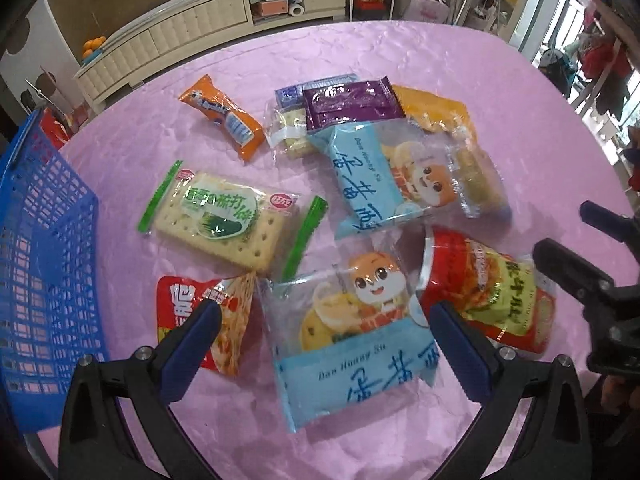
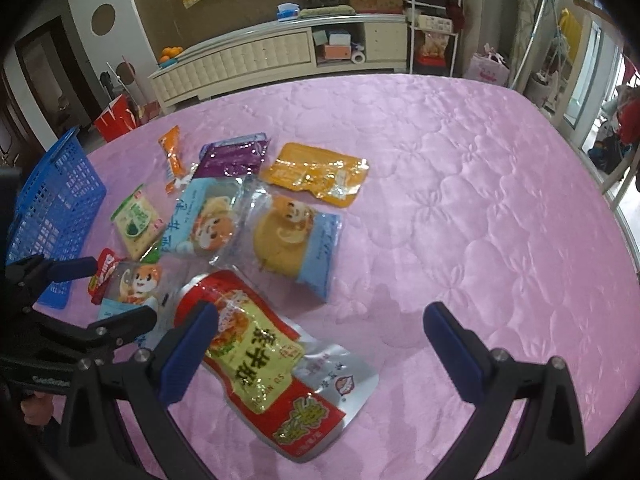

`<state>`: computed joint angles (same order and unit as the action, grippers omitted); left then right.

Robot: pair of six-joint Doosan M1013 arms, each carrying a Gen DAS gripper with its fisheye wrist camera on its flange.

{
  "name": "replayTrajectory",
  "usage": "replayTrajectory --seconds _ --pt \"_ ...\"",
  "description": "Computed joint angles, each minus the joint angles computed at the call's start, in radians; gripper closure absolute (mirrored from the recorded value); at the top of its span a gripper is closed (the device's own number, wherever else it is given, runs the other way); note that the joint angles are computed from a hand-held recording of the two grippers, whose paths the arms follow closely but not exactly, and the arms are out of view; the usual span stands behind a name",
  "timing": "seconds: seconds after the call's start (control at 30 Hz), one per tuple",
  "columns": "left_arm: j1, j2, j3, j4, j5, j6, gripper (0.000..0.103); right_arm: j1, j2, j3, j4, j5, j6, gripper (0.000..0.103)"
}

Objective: Organize snacks
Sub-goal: 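Move the left tool toward the snack pile while the right tool also approaches it, then grasp a blue cartoon pastry packet with the left tool while the right tool grasps another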

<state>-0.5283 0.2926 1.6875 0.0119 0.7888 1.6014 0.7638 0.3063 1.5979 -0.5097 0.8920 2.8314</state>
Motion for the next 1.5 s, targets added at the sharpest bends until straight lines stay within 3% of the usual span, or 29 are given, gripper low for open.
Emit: replayTrajectory --seconds 0.2,0.3,0.47,0.83,1.0,1.17,1.33,1.5 --pt "0.002 0.016 -0.013 -0.008 0.018 -0.005 0.001 -0.002 0.003 0.002 0.007 -0.001 -0.002 0.000" --pt "0.013 0.024 -0.018 -0.085 0.018 0.057 0.017 -0.002 0.005 0.002 0.007 0.004 0.000 0.000" --pt "0.013 0.010 -0.005 -0.108 0.005 0.080 0.030 -0.003 0.008 0.000 0.019 0.005 -0.004 0.000" --pt "0.075 -0.050 0.017 -0.246 -0.011 0.155 0.032 -0.007 0.017 -0.052 0.052 0.031 -0.054 0.000" --pt "0.081 -0.087 0.015 -0.191 -0.079 0.151 0.032 -0.019 0.045 -0.126 0.070 0.036 -0.142 0.000" --pt "0.104 -0.084 -0.009 -0.200 -0.098 0.164 0.032 -0.052 0.088 -0.194 0.192 0.011 -0.289 0.010" --pt "0.117 -0.060 -0.035 -0.189 -0.093 0.163 0.032 -0.122 0.143 -0.253 0.456 -0.008 -0.434 0.011" --pt "0.116 -0.033 -0.053 -0.168 -0.082 0.162 0.032 -0.145 0.206 -0.337 0.511 0.085 -0.476 0.011"
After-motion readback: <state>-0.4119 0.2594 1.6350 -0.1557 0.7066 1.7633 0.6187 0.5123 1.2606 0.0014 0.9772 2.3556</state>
